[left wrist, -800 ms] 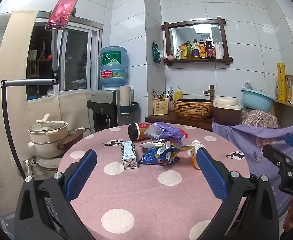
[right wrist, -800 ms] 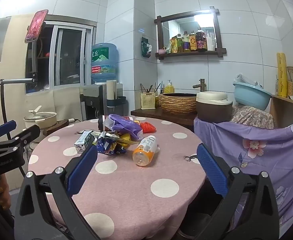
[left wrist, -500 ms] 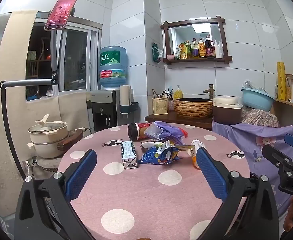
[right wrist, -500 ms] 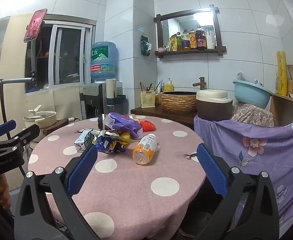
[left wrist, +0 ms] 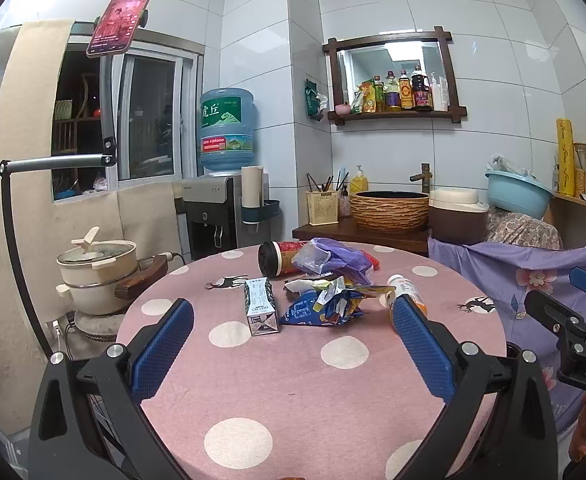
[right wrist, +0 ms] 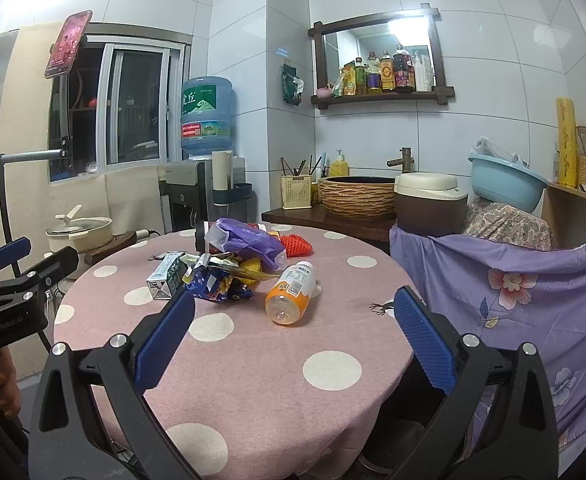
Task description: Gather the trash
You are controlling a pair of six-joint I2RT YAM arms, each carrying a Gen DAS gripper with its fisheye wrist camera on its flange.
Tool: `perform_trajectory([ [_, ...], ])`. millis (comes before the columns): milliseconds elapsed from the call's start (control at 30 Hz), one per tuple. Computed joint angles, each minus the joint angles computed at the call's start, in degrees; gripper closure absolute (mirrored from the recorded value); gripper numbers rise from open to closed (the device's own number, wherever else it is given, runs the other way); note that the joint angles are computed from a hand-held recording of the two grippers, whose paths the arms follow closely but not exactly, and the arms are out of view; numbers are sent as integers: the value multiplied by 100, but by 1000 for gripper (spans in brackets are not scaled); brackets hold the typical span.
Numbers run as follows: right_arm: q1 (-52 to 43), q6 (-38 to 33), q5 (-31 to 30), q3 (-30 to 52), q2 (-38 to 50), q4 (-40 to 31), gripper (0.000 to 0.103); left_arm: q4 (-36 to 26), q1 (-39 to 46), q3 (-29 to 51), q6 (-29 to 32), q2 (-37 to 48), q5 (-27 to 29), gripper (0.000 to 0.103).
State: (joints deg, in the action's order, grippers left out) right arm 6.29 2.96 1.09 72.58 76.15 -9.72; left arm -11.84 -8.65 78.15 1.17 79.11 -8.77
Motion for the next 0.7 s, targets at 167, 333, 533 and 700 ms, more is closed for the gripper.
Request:
perform_trajectory([
  [167,6,11,4,31,41,-8,5,-26,18,44,13,19,13,5],
  [333,24,9,18,64,84,-27,5,-66,32,83,13,41,31,5],
  [533,29,3,6,63,117,-9,5,-56,71,56,25,47,34,5],
  [700,33,6,-6,27,121,5,5,-60,71,59,27,68,21,5],
])
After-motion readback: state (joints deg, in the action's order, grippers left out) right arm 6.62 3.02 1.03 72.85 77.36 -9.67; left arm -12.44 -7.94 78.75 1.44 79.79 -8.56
